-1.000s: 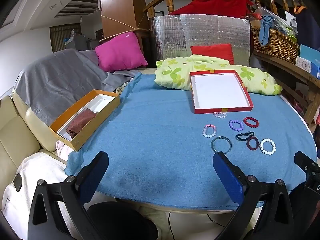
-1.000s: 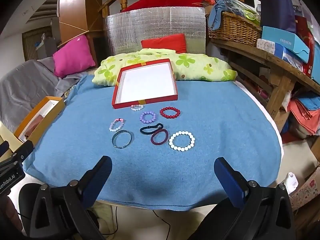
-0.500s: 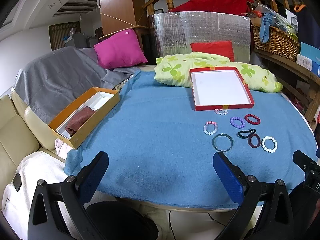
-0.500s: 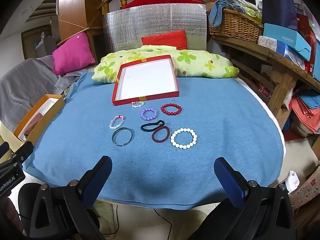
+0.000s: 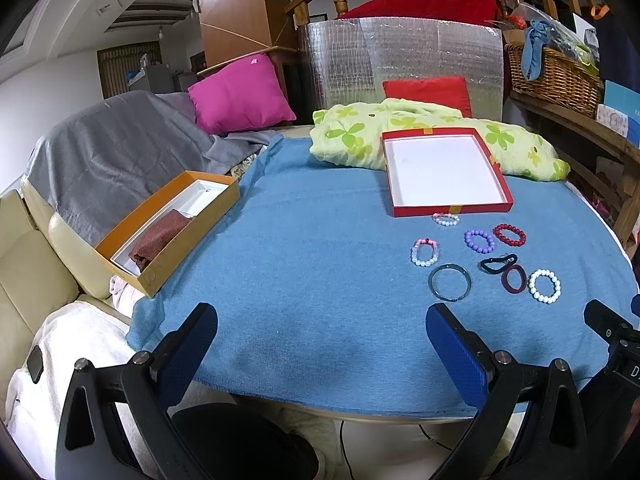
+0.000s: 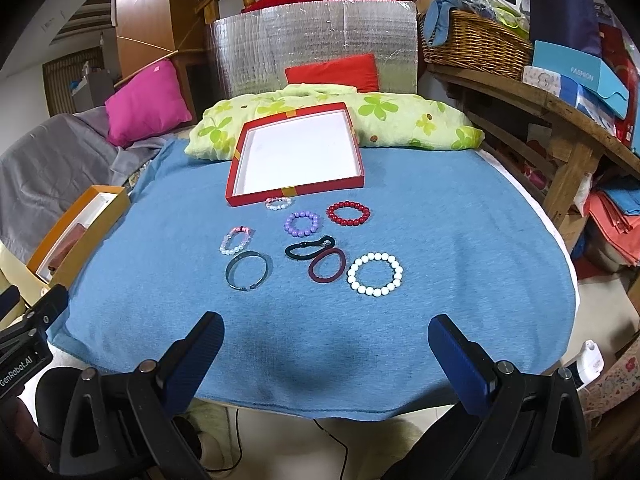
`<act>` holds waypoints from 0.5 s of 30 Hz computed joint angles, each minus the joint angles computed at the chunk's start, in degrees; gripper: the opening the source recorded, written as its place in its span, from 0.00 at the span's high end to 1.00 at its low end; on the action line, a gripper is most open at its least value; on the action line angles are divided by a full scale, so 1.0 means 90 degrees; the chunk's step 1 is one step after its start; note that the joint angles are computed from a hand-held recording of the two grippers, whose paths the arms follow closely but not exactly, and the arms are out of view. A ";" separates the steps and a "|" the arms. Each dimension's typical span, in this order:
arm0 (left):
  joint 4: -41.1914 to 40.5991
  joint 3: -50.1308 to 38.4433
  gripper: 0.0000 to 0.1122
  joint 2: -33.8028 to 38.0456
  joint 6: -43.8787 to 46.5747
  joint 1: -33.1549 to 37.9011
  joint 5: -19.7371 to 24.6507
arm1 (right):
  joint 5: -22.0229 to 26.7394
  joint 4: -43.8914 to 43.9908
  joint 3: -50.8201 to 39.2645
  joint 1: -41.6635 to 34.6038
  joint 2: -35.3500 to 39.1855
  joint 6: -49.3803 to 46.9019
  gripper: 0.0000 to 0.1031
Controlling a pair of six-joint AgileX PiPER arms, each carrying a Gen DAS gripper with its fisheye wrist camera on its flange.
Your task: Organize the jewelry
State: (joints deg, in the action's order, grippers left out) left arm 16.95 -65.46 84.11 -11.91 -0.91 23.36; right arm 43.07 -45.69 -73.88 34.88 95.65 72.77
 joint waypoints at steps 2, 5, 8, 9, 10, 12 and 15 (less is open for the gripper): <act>0.0085 -0.0005 0.08 0.0019 -0.0093 -0.0031 0.0018 | -0.0005 -0.0107 0.0026 0.0008 0.0010 0.0059 0.00; 0.0155 -0.0015 0.08 0.0059 -0.0161 -0.0055 0.0020 | -0.0020 -0.0274 0.0071 0.0000 0.0040 0.0145 0.00; 0.0248 -0.0039 0.08 0.0103 -0.0230 -0.0088 0.0034 | -0.0047 -0.0169 0.0057 -0.0055 0.0064 0.0053 0.00; 0.0292 -0.0040 0.08 0.0112 -0.0273 -0.0101 0.0035 | -0.0038 -0.0143 0.0037 -0.0076 0.0083 0.0004 0.00; 0.0319 -0.0053 0.08 0.0127 -0.0299 -0.0112 0.0044 | -0.0010 -0.0168 0.0018 -0.0084 0.0110 -0.0020 0.00; 0.0330 -0.0066 0.08 0.0143 -0.0311 -0.0112 0.0051 | -0.0075 -0.0082 0.0014 -0.0128 0.0123 -0.0065 0.00; 0.0451 -0.0106 0.08 0.0199 -0.0434 -0.0144 0.0086 | -0.0115 0.0011 -0.0018 -0.0181 0.0158 -0.0161 0.00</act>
State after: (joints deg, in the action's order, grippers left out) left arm 21.01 -66.41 85.90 -15.82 -2.21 24.13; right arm 42.04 -45.60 -74.03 33.25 97.07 71.32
